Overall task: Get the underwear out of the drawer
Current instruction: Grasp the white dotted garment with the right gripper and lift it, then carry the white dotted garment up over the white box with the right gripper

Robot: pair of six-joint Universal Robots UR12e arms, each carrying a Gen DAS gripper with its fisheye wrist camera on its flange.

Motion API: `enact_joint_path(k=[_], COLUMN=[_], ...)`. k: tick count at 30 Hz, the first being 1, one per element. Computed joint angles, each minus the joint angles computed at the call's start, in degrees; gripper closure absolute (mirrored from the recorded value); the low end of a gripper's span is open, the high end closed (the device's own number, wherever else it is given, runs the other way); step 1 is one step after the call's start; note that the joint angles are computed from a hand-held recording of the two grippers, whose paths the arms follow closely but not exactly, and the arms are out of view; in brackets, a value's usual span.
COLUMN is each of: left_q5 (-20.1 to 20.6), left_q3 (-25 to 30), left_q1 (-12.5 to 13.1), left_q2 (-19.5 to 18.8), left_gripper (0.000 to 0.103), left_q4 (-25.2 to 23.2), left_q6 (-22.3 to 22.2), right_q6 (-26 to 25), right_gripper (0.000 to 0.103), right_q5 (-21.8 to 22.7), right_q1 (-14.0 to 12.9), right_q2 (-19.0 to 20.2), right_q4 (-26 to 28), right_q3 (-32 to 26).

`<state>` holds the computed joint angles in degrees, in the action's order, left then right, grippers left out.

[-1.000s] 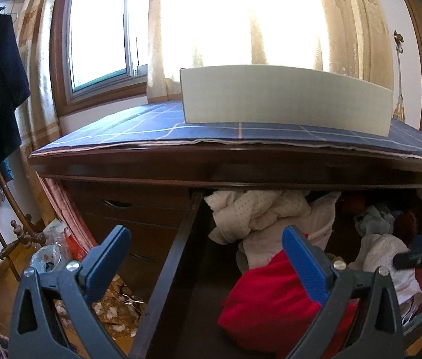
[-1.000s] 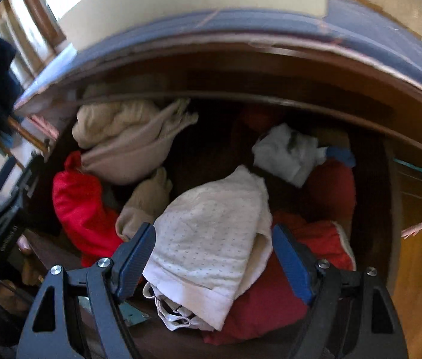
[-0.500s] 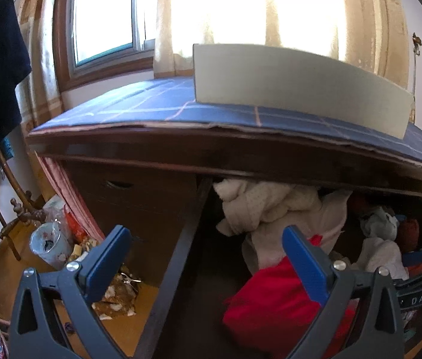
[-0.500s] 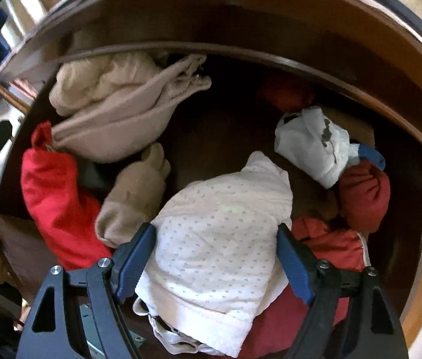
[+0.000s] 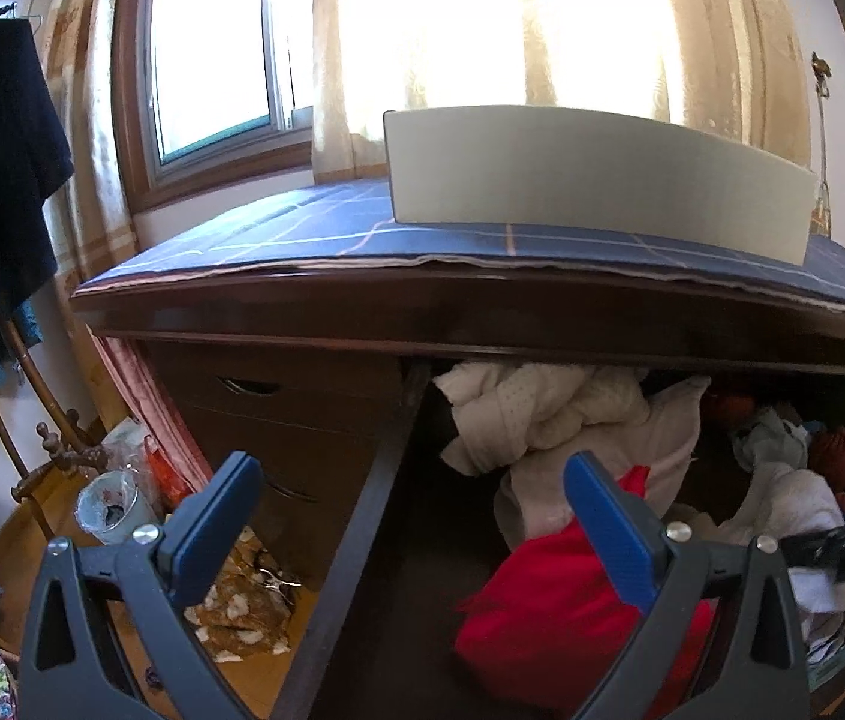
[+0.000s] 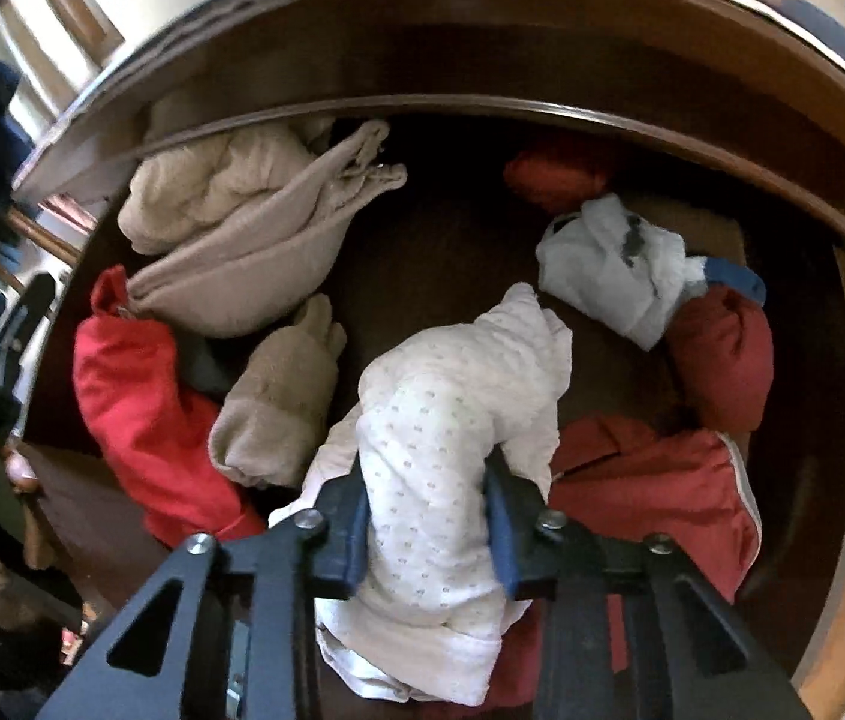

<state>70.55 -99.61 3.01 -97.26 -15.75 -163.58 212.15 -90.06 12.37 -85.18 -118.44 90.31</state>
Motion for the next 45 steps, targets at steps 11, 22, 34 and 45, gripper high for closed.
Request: enact_joint_path(k=[11, 22, 34, 45], left_q5=[-1.4, -2.2, -2.6, -3.0], left_q3=[-0.7, -1.5, -1.7, -2.0], left_q1=[0.7, 1.0, 1.1, 1.1], left_q2=[0.6, 0.7, 0.6, 0.6], left_gripper=[0.001, 0.001, 0.000, 0.000], left_q4=[0.1, 2.3, 3.4, 4.3], left_q6=[-0.9, -0.9, -1.1, -1.0], right_q6=[3.1, 0.3, -8.9, -13.6], right_gripper=[0.077, 0.077, 0.077, 0.077], right_q5=[-2.7, -8.5, -15.4, -16.8], right_q1=[0.1, 0.9, 1.8, 0.9], right_q2=[-5.8, -8.4, -4.2, -0.4], right_q4=[-10.4, -14.0, -20.1, -23.9], right_q3=[4.7, 2.4, -6.0, -11.4])
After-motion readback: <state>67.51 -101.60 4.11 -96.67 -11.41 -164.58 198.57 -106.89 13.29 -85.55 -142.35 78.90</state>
